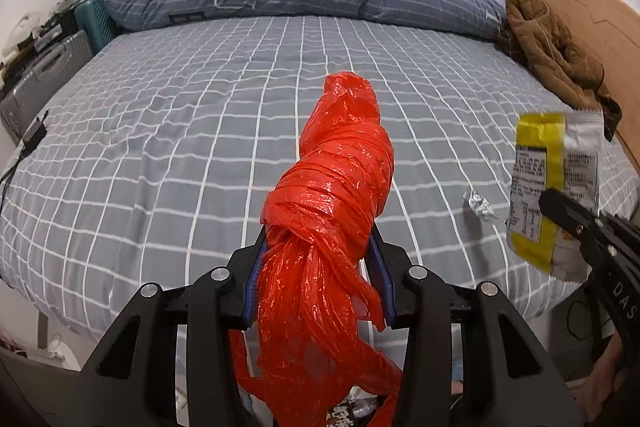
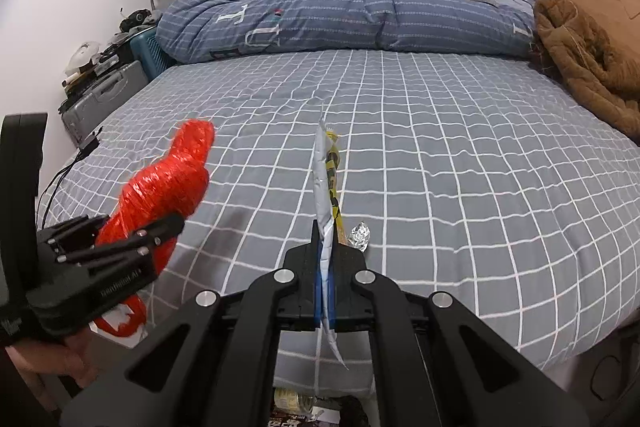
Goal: Collect trash
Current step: 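Lift the red bag and yellow packet and carry them down over the bin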
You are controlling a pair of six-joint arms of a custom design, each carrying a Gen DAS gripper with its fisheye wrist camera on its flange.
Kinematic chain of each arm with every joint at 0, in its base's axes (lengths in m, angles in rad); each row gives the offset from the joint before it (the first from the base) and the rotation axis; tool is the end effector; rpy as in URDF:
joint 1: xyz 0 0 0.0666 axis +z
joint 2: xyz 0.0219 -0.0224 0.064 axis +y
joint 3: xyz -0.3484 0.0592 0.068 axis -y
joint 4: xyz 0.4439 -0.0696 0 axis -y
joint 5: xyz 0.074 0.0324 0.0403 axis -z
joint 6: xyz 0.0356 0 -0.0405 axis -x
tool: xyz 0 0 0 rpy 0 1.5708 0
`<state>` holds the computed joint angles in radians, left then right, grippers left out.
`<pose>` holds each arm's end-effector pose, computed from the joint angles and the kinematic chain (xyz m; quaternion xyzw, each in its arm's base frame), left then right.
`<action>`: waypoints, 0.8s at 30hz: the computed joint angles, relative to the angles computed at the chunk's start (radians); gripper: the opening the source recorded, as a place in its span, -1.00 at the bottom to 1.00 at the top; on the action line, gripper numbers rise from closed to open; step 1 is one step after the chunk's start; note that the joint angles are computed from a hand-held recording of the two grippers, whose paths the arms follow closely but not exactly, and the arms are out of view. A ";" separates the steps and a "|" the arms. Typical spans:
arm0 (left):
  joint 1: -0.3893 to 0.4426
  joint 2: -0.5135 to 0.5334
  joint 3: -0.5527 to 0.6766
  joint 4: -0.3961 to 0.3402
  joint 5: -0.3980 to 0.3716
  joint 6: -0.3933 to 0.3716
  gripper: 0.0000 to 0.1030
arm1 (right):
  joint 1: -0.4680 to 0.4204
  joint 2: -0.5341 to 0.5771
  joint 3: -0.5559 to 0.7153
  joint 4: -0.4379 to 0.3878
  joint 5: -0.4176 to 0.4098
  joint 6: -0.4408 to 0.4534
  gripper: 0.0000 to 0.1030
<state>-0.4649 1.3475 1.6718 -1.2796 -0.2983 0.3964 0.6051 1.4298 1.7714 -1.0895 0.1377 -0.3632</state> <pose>0.4461 -0.2125 0.5385 -0.0127 0.9434 0.0036 0.3313 0.4459 0.3020 0.5593 -0.0830 0.9110 0.1299 0.3825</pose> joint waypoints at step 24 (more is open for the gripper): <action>-0.140 -0.235 -0.199 -0.088 -0.034 0.147 -0.16 | 0.142 -0.222 -0.205 -0.068 0.097 -0.090 -0.98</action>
